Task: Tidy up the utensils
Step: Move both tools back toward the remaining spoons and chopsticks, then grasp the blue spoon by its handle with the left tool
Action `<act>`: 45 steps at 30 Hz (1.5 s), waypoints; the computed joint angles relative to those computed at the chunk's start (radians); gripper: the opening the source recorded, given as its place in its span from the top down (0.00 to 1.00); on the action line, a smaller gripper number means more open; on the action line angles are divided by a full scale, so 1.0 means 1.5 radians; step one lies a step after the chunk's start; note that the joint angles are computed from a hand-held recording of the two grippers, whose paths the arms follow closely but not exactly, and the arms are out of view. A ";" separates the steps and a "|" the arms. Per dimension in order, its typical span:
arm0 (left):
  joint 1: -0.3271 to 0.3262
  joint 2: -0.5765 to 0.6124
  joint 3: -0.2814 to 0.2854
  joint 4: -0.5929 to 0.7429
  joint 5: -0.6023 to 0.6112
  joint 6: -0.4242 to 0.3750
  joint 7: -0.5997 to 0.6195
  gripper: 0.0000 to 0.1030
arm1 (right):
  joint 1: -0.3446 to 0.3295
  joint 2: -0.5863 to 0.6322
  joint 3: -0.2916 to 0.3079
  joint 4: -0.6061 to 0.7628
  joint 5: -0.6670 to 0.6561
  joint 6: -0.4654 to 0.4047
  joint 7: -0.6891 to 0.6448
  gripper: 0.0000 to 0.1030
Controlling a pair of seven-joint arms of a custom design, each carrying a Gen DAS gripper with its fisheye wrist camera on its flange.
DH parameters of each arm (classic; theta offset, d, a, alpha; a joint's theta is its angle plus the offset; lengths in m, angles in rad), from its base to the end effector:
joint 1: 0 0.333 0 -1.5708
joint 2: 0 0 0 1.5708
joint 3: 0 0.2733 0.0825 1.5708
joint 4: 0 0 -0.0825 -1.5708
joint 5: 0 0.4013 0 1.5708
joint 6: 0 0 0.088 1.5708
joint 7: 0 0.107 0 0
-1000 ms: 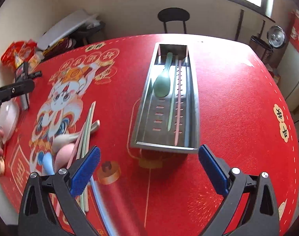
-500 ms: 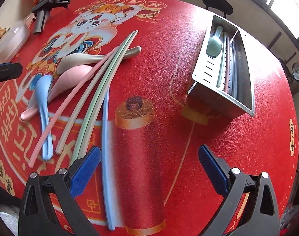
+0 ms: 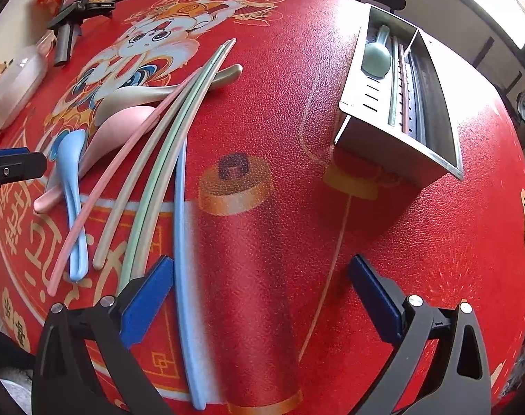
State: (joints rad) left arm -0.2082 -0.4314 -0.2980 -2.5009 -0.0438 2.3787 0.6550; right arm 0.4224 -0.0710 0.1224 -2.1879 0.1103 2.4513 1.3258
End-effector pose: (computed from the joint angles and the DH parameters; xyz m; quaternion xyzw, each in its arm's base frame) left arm 0.4124 -0.2264 0.4125 -0.8357 0.5276 -0.1418 0.0562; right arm 0.4847 0.2942 0.4011 -0.8971 0.4077 -0.0685 0.1558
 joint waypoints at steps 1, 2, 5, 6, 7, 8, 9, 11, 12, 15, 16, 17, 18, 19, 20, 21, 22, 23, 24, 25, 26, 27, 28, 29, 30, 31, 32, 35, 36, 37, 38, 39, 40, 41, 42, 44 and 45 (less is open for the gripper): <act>-0.003 0.006 0.006 0.005 -0.014 -0.005 0.002 0.06 | 0.000 0.001 0.000 0.002 0.000 0.000 0.000 0.05; -0.004 0.008 0.008 0.006 -0.022 -0.006 -0.001 0.06 | 0.000 0.001 0.000 0.001 0.001 0.000 0.000 0.05; 0.002 0.012 0.006 0.020 -0.022 -0.028 -0.025 0.06 | 0.000 0.000 0.000 0.000 0.002 0.001 -0.001 0.05; -0.001 0.010 0.011 0.017 -0.033 -0.020 -0.023 0.06 | 0.000 0.000 0.000 0.000 0.003 0.002 -0.001 0.05; -0.005 0.009 0.018 0.015 -0.049 -0.014 -0.017 0.07 | 0.000 0.000 0.000 0.001 0.002 0.001 -0.001 0.05; -0.008 0.008 0.025 0.012 -0.067 -0.009 -0.013 0.08 | 0.000 0.001 0.000 0.001 0.001 -0.001 -0.001 0.05; -0.013 0.007 0.033 0.007 -0.091 0.002 -0.007 0.12 | 0.000 0.002 0.000 0.003 0.001 -0.004 0.000 0.05; -0.027 0.000 0.052 -0.010 -0.150 0.035 0.018 0.25 | -0.001 0.004 0.000 0.007 -0.001 -0.009 0.001 0.05; -0.032 -0.003 0.060 -0.019 -0.178 0.051 0.029 0.31 | -0.001 0.003 0.000 0.007 0.000 -0.011 0.001 0.05; -0.050 -0.012 0.076 -0.046 -0.262 0.107 0.062 0.41 | -0.001 0.006 0.001 0.011 -0.001 -0.013 0.003 0.05; -0.056 -0.014 0.079 -0.054 -0.286 0.123 0.071 0.47 | -0.001 0.008 0.001 0.012 0.000 -0.013 0.001 0.05; -0.060 -0.016 0.082 -0.060 -0.306 0.134 0.079 0.49 | -0.001 0.007 0.001 0.011 0.001 -0.011 0.001 0.05; -0.064 -0.016 0.086 -0.064 -0.326 0.145 0.088 0.51 | -0.001 0.007 0.001 0.009 0.001 -0.010 0.002 0.05; -0.067 -0.019 0.085 -0.070 -0.340 0.155 0.092 0.51 | -0.001 0.006 0.001 0.008 0.001 -0.009 0.001 0.05; -0.066 -0.018 0.083 -0.072 -0.346 0.160 0.095 0.51 | -0.001 0.006 0.001 0.008 0.001 -0.009 0.001 0.05; -0.065 -0.017 0.080 -0.072 -0.348 0.162 0.094 0.53 | -0.001 0.006 0.001 0.007 0.001 -0.008 0.001 0.05; -0.063 -0.013 0.079 -0.069 -0.349 0.160 0.095 0.60 | -0.001 0.006 0.001 0.007 0.001 -0.008 0.001 0.05; -0.062 -0.008 0.079 -0.066 -0.350 0.159 0.099 0.63 | -0.001 0.006 0.001 0.007 0.001 -0.008 0.001 0.05; -0.058 -0.003 0.076 -0.063 -0.345 0.155 0.098 0.64 | -0.001 0.007 0.002 0.008 0.001 -0.009 0.002 0.05; -0.052 0.007 0.070 -0.056 -0.335 0.151 0.092 0.65 | -0.001 0.006 0.001 0.007 0.001 -0.009 0.001 0.05; -0.047 0.012 0.065 -0.053 -0.325 0.153 0.089 0.66 | -0.001 0.006 0.001 0.007 0.001 -0.009 0.001 0.05; -0.044 0.019 0.062 -0.046 -0.315 0.152 0.090 0.66 | -0.001 0.007 0.002 0.009 0.001 -0.010 0.002 0.05; -0.040 0.026 0.058 -0.039 -0.302 0.150 0.090 0.66 | -0.001 0.006 0.002 0.008 0.001 -0.011 0.002 0.05; -0.037 0.033 0.057 -0.032 -0.292 0.146 0.091 0.66 | -0.001 0.007 0.002 0.009 0.001 -0.013 0.002 0.05; -0.033 0.040 0.053 -0.024 -0.279 0.143 0.091 0.66 | -0.001 0.007 0.002 0.010 0.001 -0.014 0.002 0.05; -0.030 0.047 0.051 -0.016 -0.268 0.140 0.092 0.66 | -0.001 0.008 0.002 0.011 0.001 -0.015 0.002 0.05; -0.028 0.056 0.050 -0.007 -0.258 0.137 0.096 0.66 | -0.001 0.009 0.002 0.012 0.000 -0.017 0.003 0.05; -0.022 0.081 0.046 0.020 -0.228 0.128 0.104 0.63 | -0.001 0.009 0.002 0.013 -0.001 -0.017 0.004 0.05; -0.021 0.087 0.045 0.026 -0.217 0.125 0.107 0.63 | -0.001 0.010 0.002 0.014 -0.001 -0.018 0.004 0.05; -0.018 0.093 0.042 0.034 -0.202 0.121 0.108 0.63 | -0.001 0.009 0.002 0.013 0.000 -0.017 0.003 0.05; -0.016 0.096 0.038 0.038 -0.188 0.118 0.107 0.63 | -0.001 0.009 0.002 0.013 0.000 -0.017 0.003 0.05; -0.013 0.100 0.034 0.043 -0.172 0.115 0.102 0.62 | -0.001 0.009 0.002 0.013 0.000 -0.017 0.003 0.05; -0.012 0.104 0.030 0.048 -0.158 0.112 0.097 0.63 | -0.001 0.009 0.002 0.013 0.000 -0.017 0.003 0.05; -0.013 0.103 0.031 0.049 -0.155 0.114 0.097 0.63 | -0.002 0.009 0.002 0.013 0.000 -0.018 0.002 0.05; -0.017 0.104 0.033 0.047 -0.162 0.123 0.101 0.67 | -0.002 0.010 0.002 0.014 0.000 -0.019 0.001 0.05; -0.021 0.107 0.034 0.052 -0.161 0.124 0.109 0.79 | -0.002 0.009 0.002 0.015 0.001 -0.025 -0.002 0.05; -0.019 0.112 0.030 0.063 -0.143 0.112 0.109 0.86 | -0.002 0.010 0.002 0.017 0.001 -0.028 -0.004 0.05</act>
State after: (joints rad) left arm -0.2368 -0.2631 -0.2536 -2.4059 -0.2585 2.5463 0.8189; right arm 0.4200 -0.0563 0.1254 -2.1630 0.1122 2.4094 1.3205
